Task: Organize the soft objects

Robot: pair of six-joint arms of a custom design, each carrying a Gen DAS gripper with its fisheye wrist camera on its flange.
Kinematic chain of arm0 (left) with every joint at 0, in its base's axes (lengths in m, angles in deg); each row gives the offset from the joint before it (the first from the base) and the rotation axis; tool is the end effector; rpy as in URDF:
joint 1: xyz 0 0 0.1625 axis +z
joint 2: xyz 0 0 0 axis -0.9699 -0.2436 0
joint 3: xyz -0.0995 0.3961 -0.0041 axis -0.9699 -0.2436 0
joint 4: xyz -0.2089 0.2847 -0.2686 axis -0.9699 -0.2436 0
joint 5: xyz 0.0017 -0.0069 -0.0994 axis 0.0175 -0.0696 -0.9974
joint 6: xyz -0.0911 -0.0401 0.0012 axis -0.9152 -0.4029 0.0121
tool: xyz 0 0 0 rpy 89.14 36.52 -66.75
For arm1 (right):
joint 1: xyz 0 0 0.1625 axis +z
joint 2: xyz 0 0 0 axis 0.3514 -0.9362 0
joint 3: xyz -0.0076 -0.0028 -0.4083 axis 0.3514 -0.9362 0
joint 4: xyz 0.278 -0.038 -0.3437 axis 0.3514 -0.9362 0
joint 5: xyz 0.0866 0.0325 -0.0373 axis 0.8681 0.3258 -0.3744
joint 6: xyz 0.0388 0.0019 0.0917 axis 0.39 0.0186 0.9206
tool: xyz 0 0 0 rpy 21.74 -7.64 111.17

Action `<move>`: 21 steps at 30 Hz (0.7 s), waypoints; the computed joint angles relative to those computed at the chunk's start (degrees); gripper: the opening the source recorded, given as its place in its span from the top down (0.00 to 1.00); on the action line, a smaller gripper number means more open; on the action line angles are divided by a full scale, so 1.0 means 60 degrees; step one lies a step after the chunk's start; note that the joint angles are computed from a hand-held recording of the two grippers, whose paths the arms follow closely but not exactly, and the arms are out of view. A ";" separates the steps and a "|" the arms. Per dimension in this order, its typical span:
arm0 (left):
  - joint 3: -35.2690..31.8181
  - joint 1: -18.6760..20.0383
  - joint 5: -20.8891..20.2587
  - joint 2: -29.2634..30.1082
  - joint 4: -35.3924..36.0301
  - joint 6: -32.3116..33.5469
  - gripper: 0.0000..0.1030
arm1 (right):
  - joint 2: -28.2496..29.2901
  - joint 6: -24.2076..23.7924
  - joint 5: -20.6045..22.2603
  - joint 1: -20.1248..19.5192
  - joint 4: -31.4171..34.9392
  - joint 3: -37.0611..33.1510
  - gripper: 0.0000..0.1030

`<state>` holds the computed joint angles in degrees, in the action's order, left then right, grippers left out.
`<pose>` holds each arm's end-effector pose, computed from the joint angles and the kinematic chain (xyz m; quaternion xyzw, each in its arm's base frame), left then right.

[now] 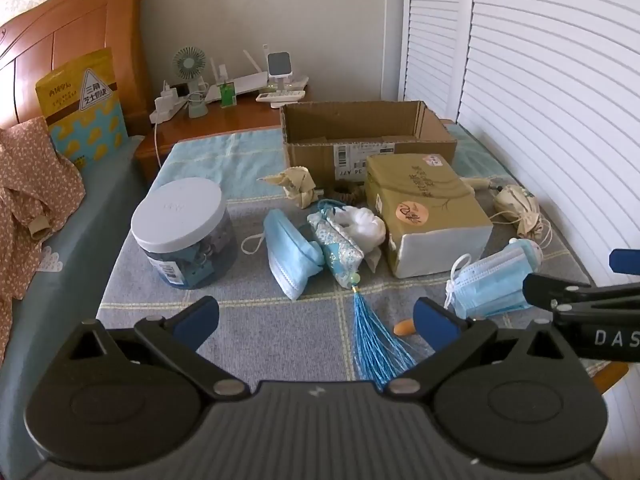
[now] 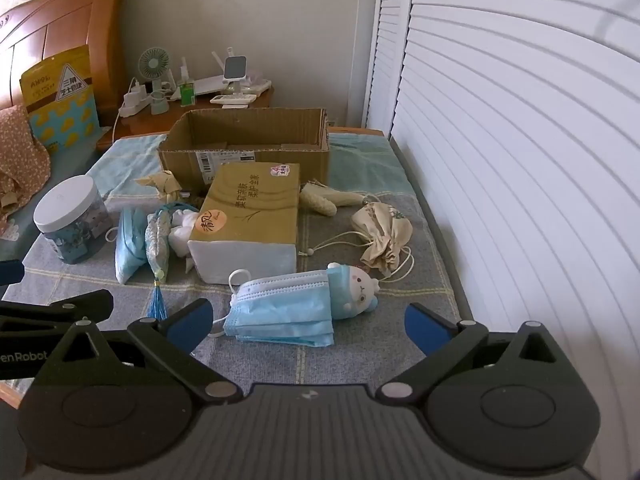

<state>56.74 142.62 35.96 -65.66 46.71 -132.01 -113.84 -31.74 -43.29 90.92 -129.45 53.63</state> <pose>0.0056 -0.5500 0.2146 -0.0022 0.8049 -0.4093 0.4297 0.3154 -0.5988 -0.0660 0.3077 -0.8648 0.2406 0.3156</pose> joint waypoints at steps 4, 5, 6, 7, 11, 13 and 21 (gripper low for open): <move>0.0028 0.0021 0.0020 -0.0024 -0.0009 0.0005 0.01 | 0.0051 -0.0009 -0.0038 0.0020 0.0007 -0.0052 0.00; 0.0030 0.0024 0.0026 -0.0028 -0.0014 0.0008 0.01 | 0.0046 -0.0003 -0.0040 0.0017 0.0015 -0.0051 0.00; 0.0023 0.0039 0.0038 -0.0032 -0.0010 -0.0006 0.01 | 0.0044 0.0000 -0.0038 0.0019 0.0006 -0.0046 0.00; 0.0009 0.0065 0.0061 -0.0040 0.0002 -0.0010 0.01 | 0.0042 -0.0016 -0.0033 0.0014 -0.0010 -0.0040 0.00; 0.0005 0.0065 0.0065 -0.0045 0.0014 -0.0017 0.01 | 0.0032 0.0012 -0.0042 0.0020 0.0025 -0.0049 0.00; 0.0011 0.0065 0.0075 -0.0054 0.0021 -0.0020 0.01 | 0.0037 -0.0010 -0.0062 0.0028 0.0012 -0.0046 0.00; 0.0010 0.0066 0.0079 -0.0054 0.0018 -0.0020 0.01 | 0.0012 -0.0035 -0.0043 0.0028 -0.0018 -0.0033 0.00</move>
<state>56.80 143.02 36.43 -65.98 46.82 -132.13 -113.77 -31.95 -43.55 91.08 -129.56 53.43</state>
